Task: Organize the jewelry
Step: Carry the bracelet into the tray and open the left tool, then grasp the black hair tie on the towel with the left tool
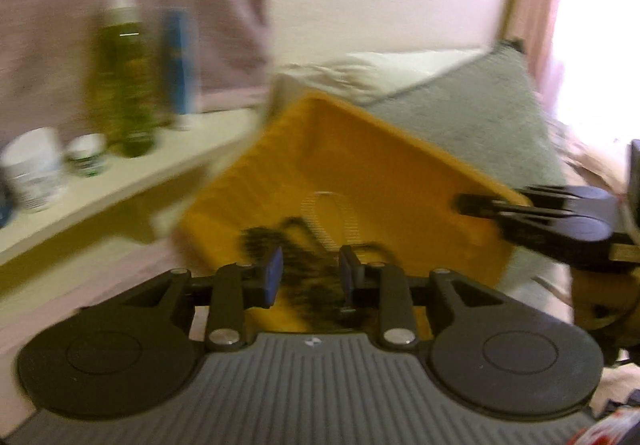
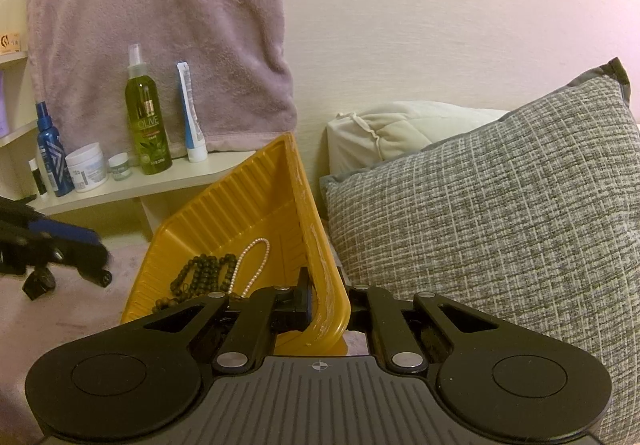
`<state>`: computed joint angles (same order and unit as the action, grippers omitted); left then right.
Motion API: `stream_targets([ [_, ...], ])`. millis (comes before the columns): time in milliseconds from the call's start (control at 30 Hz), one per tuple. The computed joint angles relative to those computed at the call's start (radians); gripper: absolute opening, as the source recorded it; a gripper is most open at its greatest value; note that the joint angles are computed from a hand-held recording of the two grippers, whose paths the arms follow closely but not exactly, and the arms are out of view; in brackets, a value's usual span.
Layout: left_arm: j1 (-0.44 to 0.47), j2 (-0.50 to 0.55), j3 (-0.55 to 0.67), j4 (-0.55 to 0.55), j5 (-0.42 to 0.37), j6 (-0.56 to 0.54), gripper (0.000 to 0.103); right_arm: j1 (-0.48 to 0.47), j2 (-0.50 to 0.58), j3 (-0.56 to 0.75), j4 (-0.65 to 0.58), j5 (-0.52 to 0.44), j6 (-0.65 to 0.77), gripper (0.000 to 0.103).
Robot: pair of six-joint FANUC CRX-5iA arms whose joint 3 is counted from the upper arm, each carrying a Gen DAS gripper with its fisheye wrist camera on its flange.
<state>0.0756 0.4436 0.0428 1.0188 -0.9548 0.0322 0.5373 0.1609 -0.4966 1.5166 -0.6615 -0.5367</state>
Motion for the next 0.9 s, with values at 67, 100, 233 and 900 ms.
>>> stream_targets([
  [67,0.013,-0.014,-0.027,0.027,0.075,-0.009,0.027,-0.001,0.001,0.002,-0.001,0.001,0.001,0.008],
  [100,0.020,-0.022,-0.044,0.039,0.126,-0.010,0.027,-0.001,0.001,0.002,0.000,0.001,0.001,0.008],
  [233,0.042,-0.043,-0.098,0.075,0.304,-0.051,0.027,0.001,0.004,0.004,-0.003,-0.001,0.000,0.008],
  [900,0.042,0.007,-0.190,0.241,0.616,-0.118,0.037,0.006,0.008,0.007,-0.032,-0.012,0.035,0.007],
])
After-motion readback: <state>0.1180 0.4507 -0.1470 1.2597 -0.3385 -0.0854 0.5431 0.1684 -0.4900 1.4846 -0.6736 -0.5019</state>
